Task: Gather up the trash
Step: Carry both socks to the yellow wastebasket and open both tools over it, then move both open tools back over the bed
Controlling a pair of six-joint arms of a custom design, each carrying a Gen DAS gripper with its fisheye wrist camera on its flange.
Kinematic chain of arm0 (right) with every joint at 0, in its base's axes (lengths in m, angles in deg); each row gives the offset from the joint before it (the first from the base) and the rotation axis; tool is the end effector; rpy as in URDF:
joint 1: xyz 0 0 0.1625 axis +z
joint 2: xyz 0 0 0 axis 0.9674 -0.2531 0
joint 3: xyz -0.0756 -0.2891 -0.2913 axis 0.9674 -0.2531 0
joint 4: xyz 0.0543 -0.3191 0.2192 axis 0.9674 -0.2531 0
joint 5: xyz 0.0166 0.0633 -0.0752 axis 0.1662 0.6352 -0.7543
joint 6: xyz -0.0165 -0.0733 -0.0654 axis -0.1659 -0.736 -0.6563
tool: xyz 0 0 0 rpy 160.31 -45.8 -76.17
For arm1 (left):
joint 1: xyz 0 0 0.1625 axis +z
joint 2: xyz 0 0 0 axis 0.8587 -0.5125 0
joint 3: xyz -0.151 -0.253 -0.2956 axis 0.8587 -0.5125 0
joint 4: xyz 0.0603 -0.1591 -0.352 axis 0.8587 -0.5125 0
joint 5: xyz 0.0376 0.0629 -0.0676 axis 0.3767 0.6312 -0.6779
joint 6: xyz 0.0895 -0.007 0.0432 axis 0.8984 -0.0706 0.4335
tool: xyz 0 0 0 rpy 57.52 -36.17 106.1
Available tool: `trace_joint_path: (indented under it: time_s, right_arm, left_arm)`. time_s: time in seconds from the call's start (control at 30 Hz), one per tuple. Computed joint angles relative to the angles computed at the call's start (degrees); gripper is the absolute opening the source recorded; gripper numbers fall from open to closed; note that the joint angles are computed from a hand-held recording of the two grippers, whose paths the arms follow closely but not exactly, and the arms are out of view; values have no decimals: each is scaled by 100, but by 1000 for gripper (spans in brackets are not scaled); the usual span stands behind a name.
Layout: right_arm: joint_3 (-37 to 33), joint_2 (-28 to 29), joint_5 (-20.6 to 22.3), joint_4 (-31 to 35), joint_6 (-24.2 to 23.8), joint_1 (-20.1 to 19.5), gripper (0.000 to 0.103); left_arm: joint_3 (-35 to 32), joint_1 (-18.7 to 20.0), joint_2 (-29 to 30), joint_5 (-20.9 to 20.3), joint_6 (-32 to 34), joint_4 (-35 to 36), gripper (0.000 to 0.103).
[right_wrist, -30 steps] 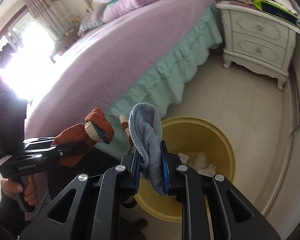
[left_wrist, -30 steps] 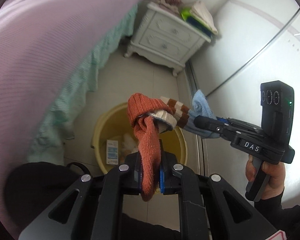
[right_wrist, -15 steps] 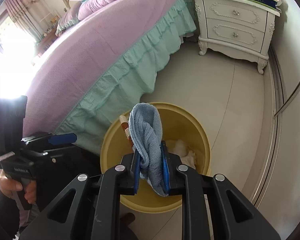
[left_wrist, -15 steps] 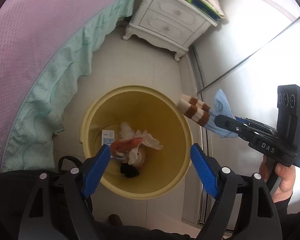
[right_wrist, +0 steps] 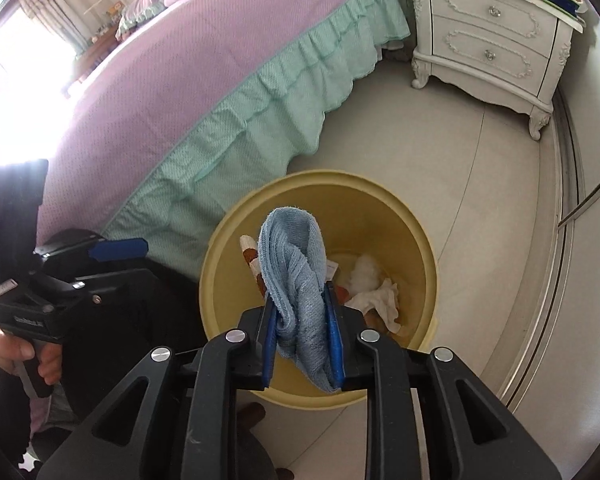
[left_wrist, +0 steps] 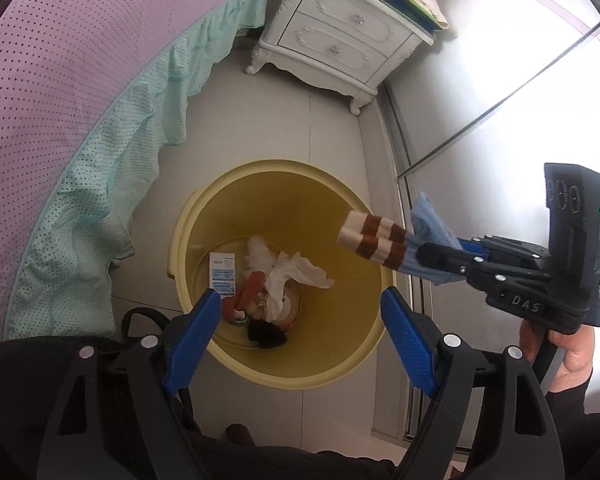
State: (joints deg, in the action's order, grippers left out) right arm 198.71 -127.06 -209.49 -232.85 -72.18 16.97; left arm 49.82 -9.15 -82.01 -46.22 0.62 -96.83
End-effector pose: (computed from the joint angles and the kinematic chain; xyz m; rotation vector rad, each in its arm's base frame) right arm 0.1015 -0.4787 0.3418 -0.1019 -2.5304 0.6848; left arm -0.3343 -0.6268 0.0595 1.0348 2.7778 0.1351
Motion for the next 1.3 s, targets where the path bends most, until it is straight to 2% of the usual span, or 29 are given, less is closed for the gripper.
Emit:
trace_joint_path:
  time_s: [0.03,0.07,0.1,0.17,0.33,0.97,1.17,1.3]
  right_arm:
    - [-18,5,-22,97,18,-13,26]
    - [-28,14,-58,157,63,-12,37]
    - [-37,13,-48,252,103,-29,56]
    - [-22,31,-140,267,127,-29,64]
    - [0,43,-86,326,105,-59,64]
    - [-88,159,-306,423,33,143,63]
    - [-190,236,-483,264,-139,411,63]
    - [-357,381,-449,118,-398,656,63]
  left_arm:
    - [-9,6,5,-15,4,9,81]
    - [-18,6,9,-17,11,23,81]
    - [-19,0,8,-12,13,34,81]
    - [-21,-11,15,-3,38,65,81]
    - [-12,-8,16,-36,67,68,81]
    - [74,13,-53,-134,43,-40,81]
    - [279,-59,-294,-95,56,-328,81]
    - [480,-144,-593,65,112,-644,81]
